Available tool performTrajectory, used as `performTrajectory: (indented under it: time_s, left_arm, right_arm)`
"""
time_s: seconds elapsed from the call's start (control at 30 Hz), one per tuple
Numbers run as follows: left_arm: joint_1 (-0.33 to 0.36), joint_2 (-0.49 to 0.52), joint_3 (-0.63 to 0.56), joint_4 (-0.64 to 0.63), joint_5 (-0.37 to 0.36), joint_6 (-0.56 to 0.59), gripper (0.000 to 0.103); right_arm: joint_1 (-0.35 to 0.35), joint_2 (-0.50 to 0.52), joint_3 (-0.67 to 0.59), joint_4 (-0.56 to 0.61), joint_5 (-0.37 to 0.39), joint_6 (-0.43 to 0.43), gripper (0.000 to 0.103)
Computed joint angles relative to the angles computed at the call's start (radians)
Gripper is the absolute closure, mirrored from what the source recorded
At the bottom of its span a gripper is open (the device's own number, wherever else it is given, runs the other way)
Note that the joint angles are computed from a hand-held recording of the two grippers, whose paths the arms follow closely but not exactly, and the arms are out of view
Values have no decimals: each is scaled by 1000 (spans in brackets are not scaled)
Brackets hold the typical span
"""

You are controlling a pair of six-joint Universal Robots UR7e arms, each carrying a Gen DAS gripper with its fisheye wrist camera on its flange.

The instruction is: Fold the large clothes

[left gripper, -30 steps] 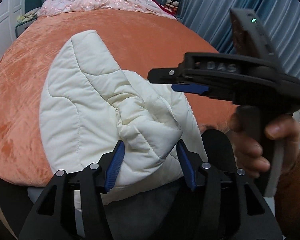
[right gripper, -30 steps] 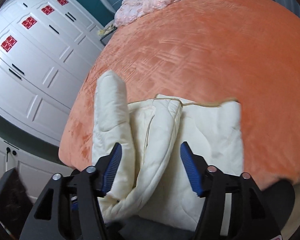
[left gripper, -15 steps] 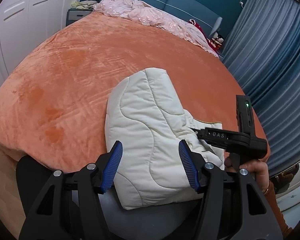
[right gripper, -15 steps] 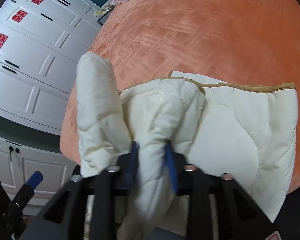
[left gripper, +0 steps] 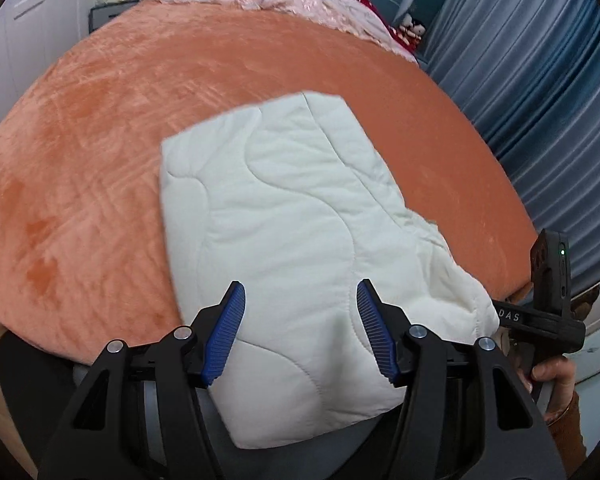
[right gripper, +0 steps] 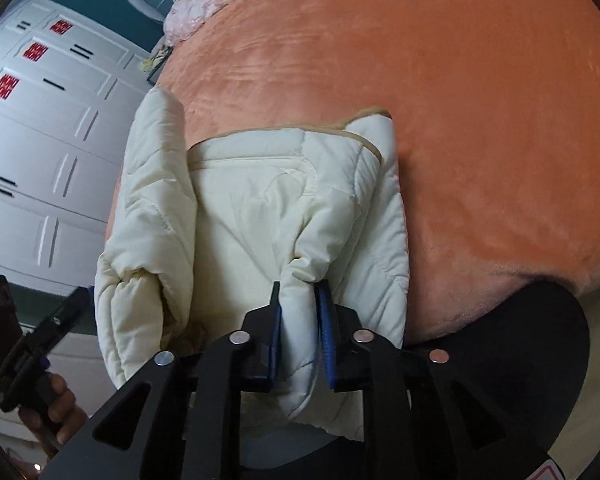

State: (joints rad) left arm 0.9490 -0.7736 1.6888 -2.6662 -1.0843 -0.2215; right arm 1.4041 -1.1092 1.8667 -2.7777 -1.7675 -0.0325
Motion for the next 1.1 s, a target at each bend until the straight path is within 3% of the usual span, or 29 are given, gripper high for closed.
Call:
performTrajectory:
  time_s: [0.07,0.17,0.2,0.23,0.33,0.43,0.47,0.5,0.53,0.57,0.63,0.73,0.77,0.83,0.9,0.97,1.1]
  left_arm:
    - [-5,12,-7,17,-1,-15,48]
    - [-22,-5,27,-46,34,19,47]
    - [-26,-12,35,-56,52,26,47]
    - [-25,-17,38,-55,57,26,47]
    - [-14,-34,45,-47,70,7,47]
    - [-3,-55,55,-50,80,-22,47]
    - [-2,-62,58,-52,84,-24,47]
    - [-2,-70,63,-56,95,-24,47]
    - [-3,-77,68,-63,105,-22,47]
    - [-3,-83,70,-67,114,-20,47]
    - [-2,-96,72,-74,122,-24,47]
    - [4,-108,64,-91,116,-17,48]
    - [6,-110,59,-96,104,-13,48]
    - [9,-104,44,-105,70,-4,48]
    - [6,-78,18,-103,26,8,48]
    - [3,-34,-19,-81,-14,24,48]
    - [-21,66,-80,-46,-33,65,48]
  right_arm:
    - [29,-11,-2,-24,-22,4,77]
    - [103,-13,-6,-169,-94,-78,47]
    - [119,-4,-20,-196,-91,-94,39]
    - [132,13,-52,-189,-70,-111,39]
    - [155,113,-210,-33,-25,-121,39]
    - [170,248,-399,136,-55,-74,39]
    - [168,291,-469,226,-44,-41,42]
    - [163,323,-519,290,-17,-12,62]
    - [159,341,-546,333,12,0,92]
    - [162,350,-551,346,19,-7,92]
    - [177,301,-464,261,45,-81,97]
    - [174,130,-238,99,142,-142,98]
    - [171,62,-150,27,134,-156,98]
    - [178,-25,-18,-102,5,-176,98]
    - [150,-66,50,-135,-103,-147,98]
    - [95,-76,81,-132,-128,-84,98]
    - [54,-18,86,-222,-189,-73,98]
